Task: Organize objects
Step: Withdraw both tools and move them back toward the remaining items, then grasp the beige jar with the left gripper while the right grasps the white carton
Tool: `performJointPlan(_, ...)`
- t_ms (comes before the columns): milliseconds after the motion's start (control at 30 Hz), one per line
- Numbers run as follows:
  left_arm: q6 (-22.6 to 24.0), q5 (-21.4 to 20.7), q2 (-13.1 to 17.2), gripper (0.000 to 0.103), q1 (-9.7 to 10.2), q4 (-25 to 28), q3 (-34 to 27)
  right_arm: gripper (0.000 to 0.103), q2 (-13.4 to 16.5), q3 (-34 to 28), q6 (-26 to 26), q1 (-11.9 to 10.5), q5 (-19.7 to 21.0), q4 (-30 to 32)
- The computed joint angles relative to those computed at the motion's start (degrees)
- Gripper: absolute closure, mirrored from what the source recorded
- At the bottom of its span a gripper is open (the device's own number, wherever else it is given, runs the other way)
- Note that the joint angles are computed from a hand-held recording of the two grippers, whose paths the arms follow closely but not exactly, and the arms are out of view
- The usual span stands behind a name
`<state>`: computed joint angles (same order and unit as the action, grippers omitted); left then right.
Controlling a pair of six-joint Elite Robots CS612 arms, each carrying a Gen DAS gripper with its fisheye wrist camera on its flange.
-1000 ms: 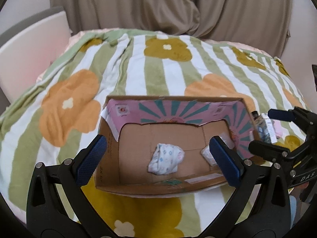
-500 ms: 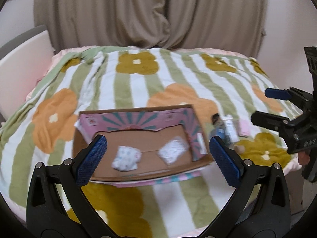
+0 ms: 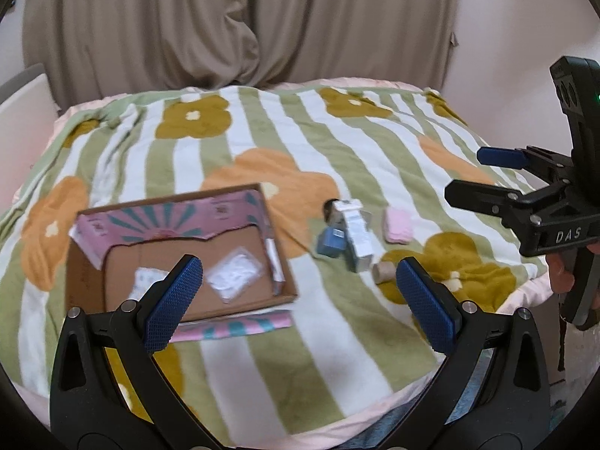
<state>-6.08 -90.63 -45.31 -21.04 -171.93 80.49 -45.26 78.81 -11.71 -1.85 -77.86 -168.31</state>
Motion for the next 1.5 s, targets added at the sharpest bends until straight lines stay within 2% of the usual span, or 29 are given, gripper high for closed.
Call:
performJointPlan(267, -0.9, -1.0, 1.2, 0.0, -1.9, 1.4, -0.2, 0.0, -0.2, 1.9, 0.3, -2.3, 1.1, -0.2)
performJointPlan(433, -2.5, -2.1, 2.7, 0.0, -3.04, 2.0, -0.6, 0.0, 0.6, 1.2, -1.5, -3.4, 2.6, 1.7)
performJointPlan(633, -5.1, -3.4, 5.2, 0.0, -4.19, 1.5, -1.9, 0.0, 3.1, -2.5, -4.0, -4.0, 4.5, 8.6)
performJointPlan(733, -7.5, -3.6, 7.0, 0.001, -4.48, 0.5, -3.2, 0.0, 5.4, -5.9, -4.5, -3.9, 5.2, 13.7)
performJointPlan(900, -13.0, -4.4, 10.2, 0.008, -4.49, -0.1, -6.3, 0.0, 9.4, -12.6, -5.1, -3.3, 5.3, 22.4)
performJointPlan(1033, -14.3, -3.7, 12.3, 0.017, -4.64, 1.0, -8.9, 0.001, 12.8, -18.8, -5.3, -2.7, 5.3, 29.8)
performJointPlan(1233, -14.7, -3.3, 15.1, 0.025, -4.92, 4.3, -12.7, 0.014, 17.3, -27.4, -3.5, -2.5, 7.2, 41.1)
performJointPlan(1433, -14.8, -3.4, 17.0, 0.034, -5.05, 6.9, -15.6, 0.029, 19.7, -31.5, -2.0, -2.5, 8.4, 46.9)
performJointPlan(1500, -14.5, -3.4, 17.5, 0.041, -5.12, 7.6, -16.4, 0.034, 20.1, -32.2, -1.9, -2.4, 8.0, 48.0)
